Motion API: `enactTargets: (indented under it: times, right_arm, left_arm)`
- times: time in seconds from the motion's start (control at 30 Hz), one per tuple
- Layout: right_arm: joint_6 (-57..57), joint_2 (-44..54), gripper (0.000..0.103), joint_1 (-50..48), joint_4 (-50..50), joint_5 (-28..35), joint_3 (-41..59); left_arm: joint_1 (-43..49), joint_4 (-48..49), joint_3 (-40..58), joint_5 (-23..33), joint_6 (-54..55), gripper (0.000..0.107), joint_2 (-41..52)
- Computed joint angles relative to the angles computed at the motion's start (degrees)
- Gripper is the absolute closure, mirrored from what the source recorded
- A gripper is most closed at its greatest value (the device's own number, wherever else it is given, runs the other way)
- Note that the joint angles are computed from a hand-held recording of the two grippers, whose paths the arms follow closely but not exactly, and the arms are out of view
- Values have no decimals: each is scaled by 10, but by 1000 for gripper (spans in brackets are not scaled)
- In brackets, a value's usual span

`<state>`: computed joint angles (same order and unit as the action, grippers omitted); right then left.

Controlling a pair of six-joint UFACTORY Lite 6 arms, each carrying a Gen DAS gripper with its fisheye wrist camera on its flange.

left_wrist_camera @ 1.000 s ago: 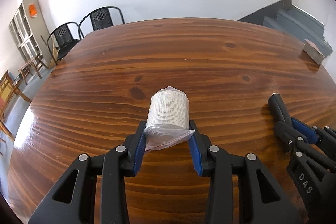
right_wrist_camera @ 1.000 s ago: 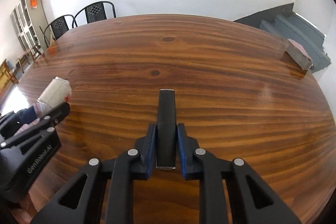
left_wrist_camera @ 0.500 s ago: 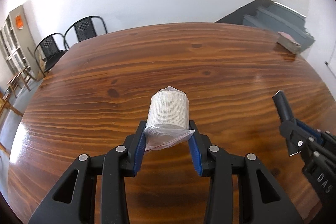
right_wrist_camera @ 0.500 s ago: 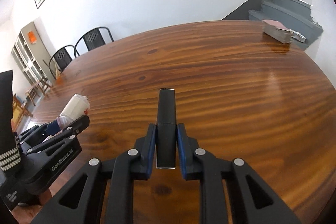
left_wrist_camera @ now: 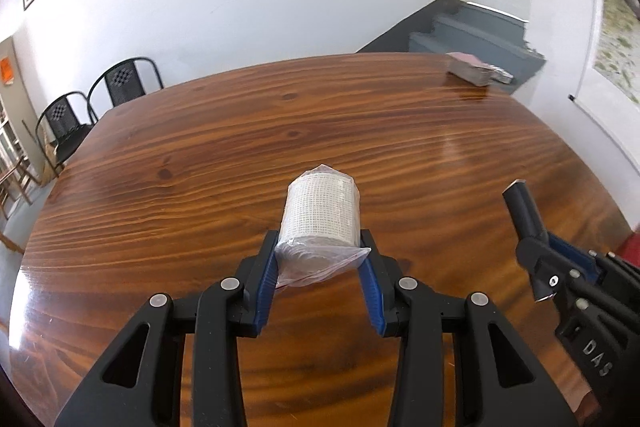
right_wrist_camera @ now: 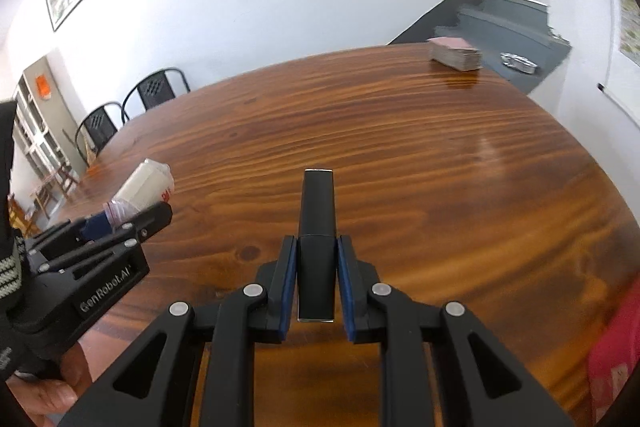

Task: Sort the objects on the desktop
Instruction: 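Carry the white roll and black tube over the tin with both grippers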

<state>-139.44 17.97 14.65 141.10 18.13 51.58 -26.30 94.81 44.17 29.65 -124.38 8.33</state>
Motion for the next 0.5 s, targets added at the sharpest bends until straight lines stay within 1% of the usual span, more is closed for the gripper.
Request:
enactTargets:
  times: [0.13,0.23,0.33,0.4,0.47,0.5]
  right_arm:
    - [-41,-93,81,-31,30,32,-98]
    - [-29,-156,81,-68,1,58,-168]
    - [-41,-218,81,-106,-3,82,-236]
    - [-29,-254,81,-145,-31,98,-276]
    - [24,-292,81,-202,-109,114,-305]
    - [57,-319,81,-244,-162,132,-324]
  left_arm:
    - [-65,-34,-2,31,9,66,-12]
    - [-116,-59,2,53,20,66,-14]
    - [-172,-80,23,68,30,66,3]
    - [-200,-87,38,67,33,66,16]
    - [-235,-102,60,76,43,66,34]
    - [-251,-110,74,81,49,66,46]
